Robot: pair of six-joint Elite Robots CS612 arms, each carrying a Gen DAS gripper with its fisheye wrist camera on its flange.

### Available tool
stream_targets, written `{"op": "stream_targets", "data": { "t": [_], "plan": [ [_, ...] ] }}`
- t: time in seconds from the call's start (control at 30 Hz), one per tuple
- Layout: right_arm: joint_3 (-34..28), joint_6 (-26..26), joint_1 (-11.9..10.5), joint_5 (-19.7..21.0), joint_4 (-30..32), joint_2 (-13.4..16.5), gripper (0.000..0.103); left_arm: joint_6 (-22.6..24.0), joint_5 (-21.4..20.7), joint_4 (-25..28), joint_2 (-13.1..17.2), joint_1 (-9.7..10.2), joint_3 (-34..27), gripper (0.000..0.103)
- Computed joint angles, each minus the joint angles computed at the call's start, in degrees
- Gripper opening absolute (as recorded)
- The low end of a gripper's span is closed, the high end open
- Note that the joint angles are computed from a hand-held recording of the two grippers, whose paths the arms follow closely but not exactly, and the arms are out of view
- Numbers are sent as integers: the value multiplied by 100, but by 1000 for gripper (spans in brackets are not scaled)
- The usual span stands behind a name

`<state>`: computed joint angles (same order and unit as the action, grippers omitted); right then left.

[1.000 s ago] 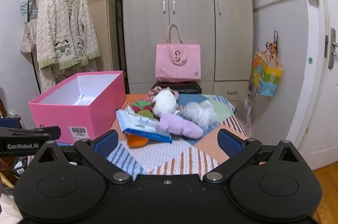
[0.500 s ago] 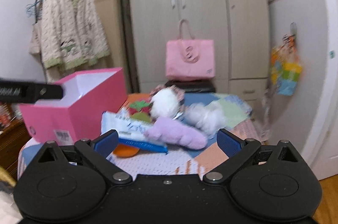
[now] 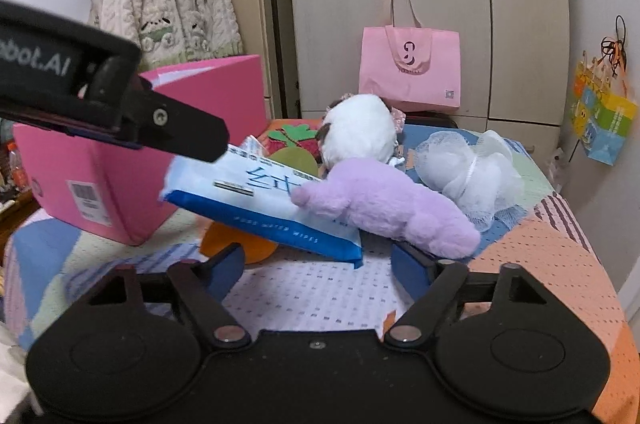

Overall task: Organize soft objects
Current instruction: 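Reach the right gripper to the blue wet-wipes pack and close on it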

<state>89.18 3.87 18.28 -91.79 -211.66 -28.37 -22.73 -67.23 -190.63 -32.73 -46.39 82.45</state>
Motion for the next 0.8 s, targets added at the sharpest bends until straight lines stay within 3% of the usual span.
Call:
{"op": "stream_targets", "data": {
  "t": [0.27, 0.33, 0.4, 0.5, 0.57, 0.7, 0.8],
  "plan": [
    [-137, 333, -129, 489, -232, 107, 80, -867, -279, 242, 217, 121, -294, 58],
    [-108, 415, -170, 637, -306, 115, 76, -1023, -271, 5, 278, 131, -298, 46],
    [-78, 378, -197, 712, -321, 107, 63, -1047, -88, -82, 323, 116, -331, 36],
    [-92, 105, -180, 554, -171, 89, 52, -1148, -167, -99, 338, 149, -352, 32],
    [-107, -157, -161, 450, -75, 84, 51, -1249, -270, -75, 336, 180, -362, 32],
    [-234, -929, -25, -167, 18, 144, 51, -1297, -385, -43, 347, 219, -400, 32],
    [-363, -1185, 48, -401, -12, 209, 55, -1521, -674, 168, 376, 286, -491, 36]
  ]
}}
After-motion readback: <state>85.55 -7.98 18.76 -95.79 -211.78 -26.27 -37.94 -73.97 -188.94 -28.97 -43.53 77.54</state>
